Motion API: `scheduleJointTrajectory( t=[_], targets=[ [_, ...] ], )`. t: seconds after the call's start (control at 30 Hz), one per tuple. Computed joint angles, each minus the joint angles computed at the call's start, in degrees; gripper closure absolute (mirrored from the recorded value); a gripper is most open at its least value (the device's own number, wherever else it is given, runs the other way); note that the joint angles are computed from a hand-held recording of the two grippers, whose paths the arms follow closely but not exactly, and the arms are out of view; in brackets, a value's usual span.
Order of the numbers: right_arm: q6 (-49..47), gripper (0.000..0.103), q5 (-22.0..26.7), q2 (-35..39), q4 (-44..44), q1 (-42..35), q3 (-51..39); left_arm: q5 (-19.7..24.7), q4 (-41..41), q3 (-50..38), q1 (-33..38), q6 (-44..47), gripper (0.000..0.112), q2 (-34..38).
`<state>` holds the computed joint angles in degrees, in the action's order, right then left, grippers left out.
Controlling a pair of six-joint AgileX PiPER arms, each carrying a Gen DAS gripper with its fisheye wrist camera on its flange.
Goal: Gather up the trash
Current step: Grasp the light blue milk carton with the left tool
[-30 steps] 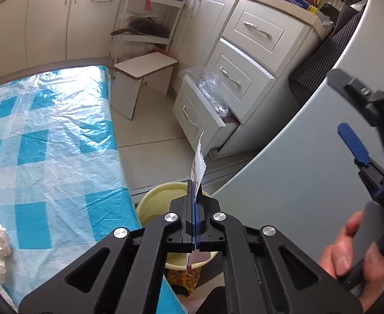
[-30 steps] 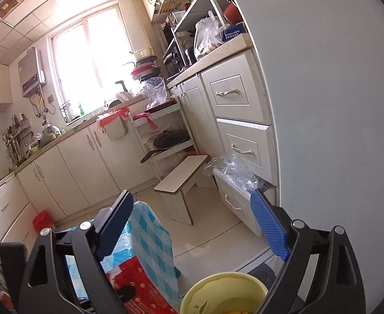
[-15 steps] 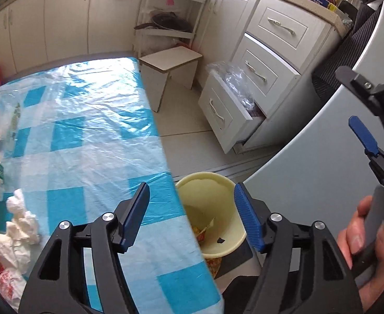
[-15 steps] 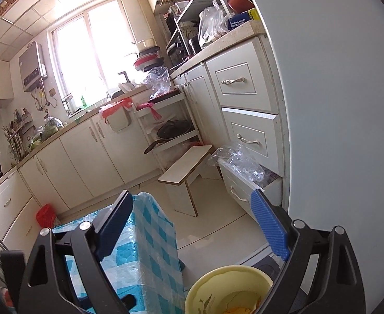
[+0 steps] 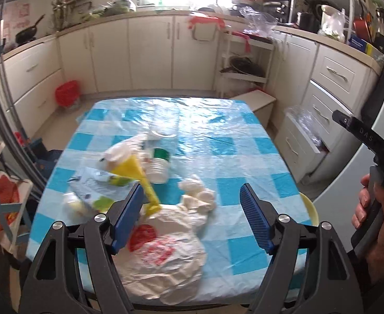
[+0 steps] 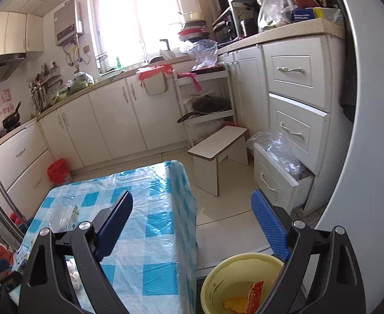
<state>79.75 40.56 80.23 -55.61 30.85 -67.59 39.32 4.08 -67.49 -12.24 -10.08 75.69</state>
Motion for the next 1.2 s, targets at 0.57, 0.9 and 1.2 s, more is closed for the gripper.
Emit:
scheduleJointTrajectory(
  t=[0.57,0.9,1.2],
  targets=[
    [-32.5,0.015,-4.5,17.3,22.0,10.0,-17.5,14.3,-41.2,-2.9,34.9,24.2,0.039,11.0],
    [-48.3,0.015,-9.0,24.3,40.4,11.3,-24.1,17.7,-42.8,-9.2,34.2,19.6,0.039,20.3],
    [-48.2,0.015,2.4,35.2,33.7,15.1,-39.4,19.8,-39.1,-15.5,32.1,17.1,0.039,24.9]
  ],
)
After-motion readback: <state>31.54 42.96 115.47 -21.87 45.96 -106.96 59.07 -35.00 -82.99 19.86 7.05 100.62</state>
